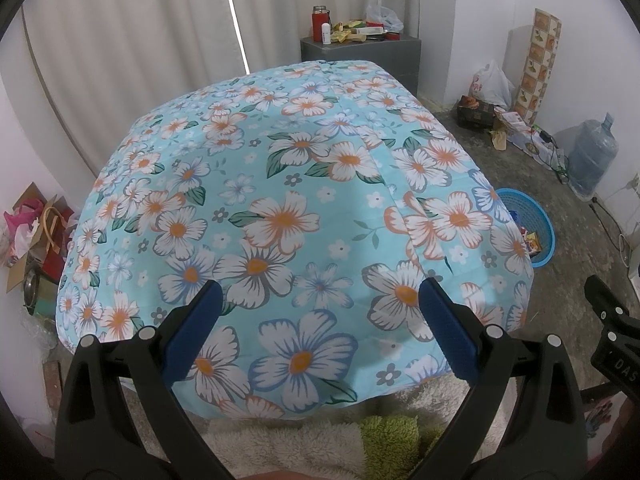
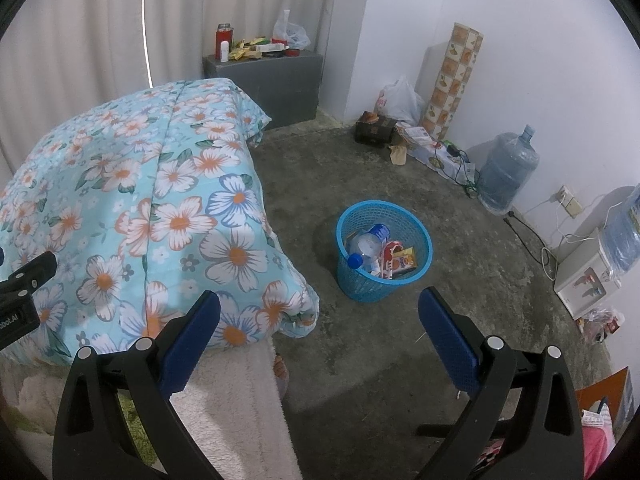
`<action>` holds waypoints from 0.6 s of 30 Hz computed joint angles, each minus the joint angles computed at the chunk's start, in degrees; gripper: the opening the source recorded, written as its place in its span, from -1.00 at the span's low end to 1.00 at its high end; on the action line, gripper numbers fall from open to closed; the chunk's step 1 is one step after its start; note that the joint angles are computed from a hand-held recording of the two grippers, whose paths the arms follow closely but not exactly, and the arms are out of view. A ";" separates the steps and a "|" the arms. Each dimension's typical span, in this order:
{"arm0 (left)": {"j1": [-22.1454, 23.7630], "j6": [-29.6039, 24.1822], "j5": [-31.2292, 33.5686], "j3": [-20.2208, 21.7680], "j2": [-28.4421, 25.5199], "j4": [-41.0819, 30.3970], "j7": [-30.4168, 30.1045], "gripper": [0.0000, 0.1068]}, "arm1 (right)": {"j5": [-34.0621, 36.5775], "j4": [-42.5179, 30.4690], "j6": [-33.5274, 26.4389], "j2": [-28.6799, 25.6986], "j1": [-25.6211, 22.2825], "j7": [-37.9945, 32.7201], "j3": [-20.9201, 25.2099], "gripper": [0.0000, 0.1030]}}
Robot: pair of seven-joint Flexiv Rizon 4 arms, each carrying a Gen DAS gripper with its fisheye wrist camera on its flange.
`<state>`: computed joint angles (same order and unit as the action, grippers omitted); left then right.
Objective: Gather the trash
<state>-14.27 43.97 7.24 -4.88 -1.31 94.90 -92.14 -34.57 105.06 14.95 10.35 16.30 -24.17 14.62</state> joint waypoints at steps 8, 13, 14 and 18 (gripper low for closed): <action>0.10 0.05 -0.01 0.01 0.01 0.04 0.14 0.76 | 0.04 0.13 0.14 -0.06 0.02 0.24 0.02 0.87; 0.01 0.02 0.38 -0.09 -0.11 -0.06 -0.11 0.76 | 0.34 -0.16 0.33 -0.26 0.04 0.00 -0.11 0.87; -0.05 -0.04 0.43 -0.12 -0.10 -0.07 -0.41 0.76 | 0.45 -0.41 0.37 -0.48 0.09 -0.07 -0.16 0.87; -0.07 -0.50 0.44 -0.07 -0.22 -0.26 -0.52 0.76 | 0.55 -1.03 0.49 -1.27 0.35 -0.11 -0.24 0.87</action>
